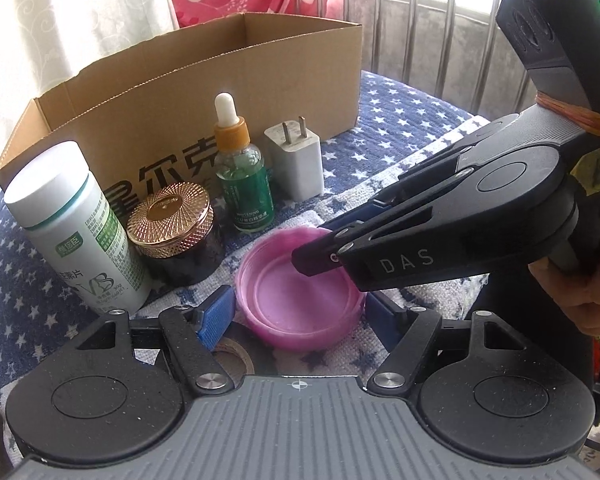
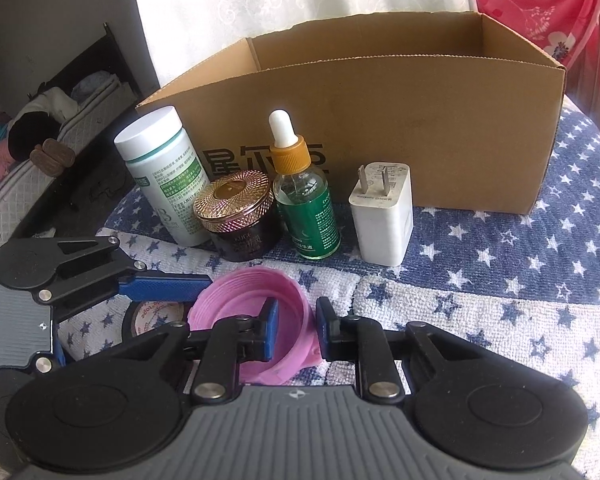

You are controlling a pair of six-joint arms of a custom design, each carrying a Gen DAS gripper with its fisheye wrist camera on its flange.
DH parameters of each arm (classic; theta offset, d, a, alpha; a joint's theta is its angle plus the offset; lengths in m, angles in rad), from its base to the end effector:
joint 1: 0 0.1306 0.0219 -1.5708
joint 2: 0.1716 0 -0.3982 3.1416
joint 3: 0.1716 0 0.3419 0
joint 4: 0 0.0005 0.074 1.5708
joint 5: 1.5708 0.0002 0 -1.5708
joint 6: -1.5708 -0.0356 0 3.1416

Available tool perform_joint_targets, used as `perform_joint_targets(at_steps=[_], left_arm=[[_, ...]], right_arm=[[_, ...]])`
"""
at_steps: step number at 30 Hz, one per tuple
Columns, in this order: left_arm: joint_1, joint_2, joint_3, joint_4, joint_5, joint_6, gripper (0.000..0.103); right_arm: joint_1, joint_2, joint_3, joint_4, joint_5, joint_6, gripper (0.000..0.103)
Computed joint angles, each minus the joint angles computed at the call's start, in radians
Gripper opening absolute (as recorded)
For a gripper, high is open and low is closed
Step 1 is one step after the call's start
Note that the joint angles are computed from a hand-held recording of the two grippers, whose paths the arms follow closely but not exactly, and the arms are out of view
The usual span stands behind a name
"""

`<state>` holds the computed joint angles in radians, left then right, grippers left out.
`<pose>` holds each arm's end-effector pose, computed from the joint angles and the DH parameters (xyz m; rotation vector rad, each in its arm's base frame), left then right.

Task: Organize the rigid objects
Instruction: 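Grasp the pink plastic lid by its rim with the right gripper, then carry the pink lid into the box and release it with the right gripper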

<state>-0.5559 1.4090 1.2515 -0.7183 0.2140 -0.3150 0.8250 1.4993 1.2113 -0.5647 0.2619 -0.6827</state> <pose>0.3635 -0.2353 0.3915 1.1209 2.1831 -0.3682 0.3197 0.3318 0.3479 -0.0527 2.4211 0.3891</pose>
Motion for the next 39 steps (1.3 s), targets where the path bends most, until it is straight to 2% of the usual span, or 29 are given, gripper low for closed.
perform_joint_targets(at_steps=[3, 9, 15, 21, 25, 28, 31, 33, 37, 39], left_arm=[[-0.001, -0.003, 0.001, -0.001, -0.003, 0.008, 0.071], [-0.004, -0.029, 0.001, -0.008, 0.003, 0.033, 0.071], [-0.005, -0.097, -0.004, 0.020, 0.003, 0.032, 0.071], [-0.013, -0.147, 0.040, 0.094, -0.036, 0.013, 0.071], [-0.008, -0.123, 0.121, 0.110, -0.059, -0.020, 0.071], [0.005, -0.075, 0.212, 0.089, -0.059, -0.040, 0.071], [0.030, 0.019, 0.351, 0.008, -0.044, -0.051, 0.070], [0.046, 0.096, 0.465, -0.083, -0.022, -0.048, 0.070], [0.074, 0.323, 0.795, -0.376, 0.022, -0.028, 0.070], [0.085, 0.469, 1.002, -0.557, 0.039, -0.025, 0.070]], right_arm=[[0.000, -0.006, -0.005, 0.002, 0.014, -0.007, 0.012], [0.015, -0.028, -0.014, 0.007, 0.041, -0.022, 0.012], [0.071, -0.058, 0.040, -0.049, 0.162, 0.013, 0.012], [0.121, -0.079, 0.146, -0.066, 0.334, 0.177, 0.012], [0.098, -0.060, 0.237, -0.063, 0.360, 0.316, 0.012], [0.061, -0.020, 0.324, -0.075, 0.346, 0.414, 0.012], [-0.012, 0.025, 0.426, -0.140, 0.238, 0.428, 0.012], [-0.093, 0.072, 0.513, -0.224, 0.084, 0.375, 0.012], [-0.241, 0.193, 0.659, -0.360, -0.188, 0.271, 0.012], [-0.289, 0.268, 0.735, -0.431, -0.273, 0.244, 0.012]])
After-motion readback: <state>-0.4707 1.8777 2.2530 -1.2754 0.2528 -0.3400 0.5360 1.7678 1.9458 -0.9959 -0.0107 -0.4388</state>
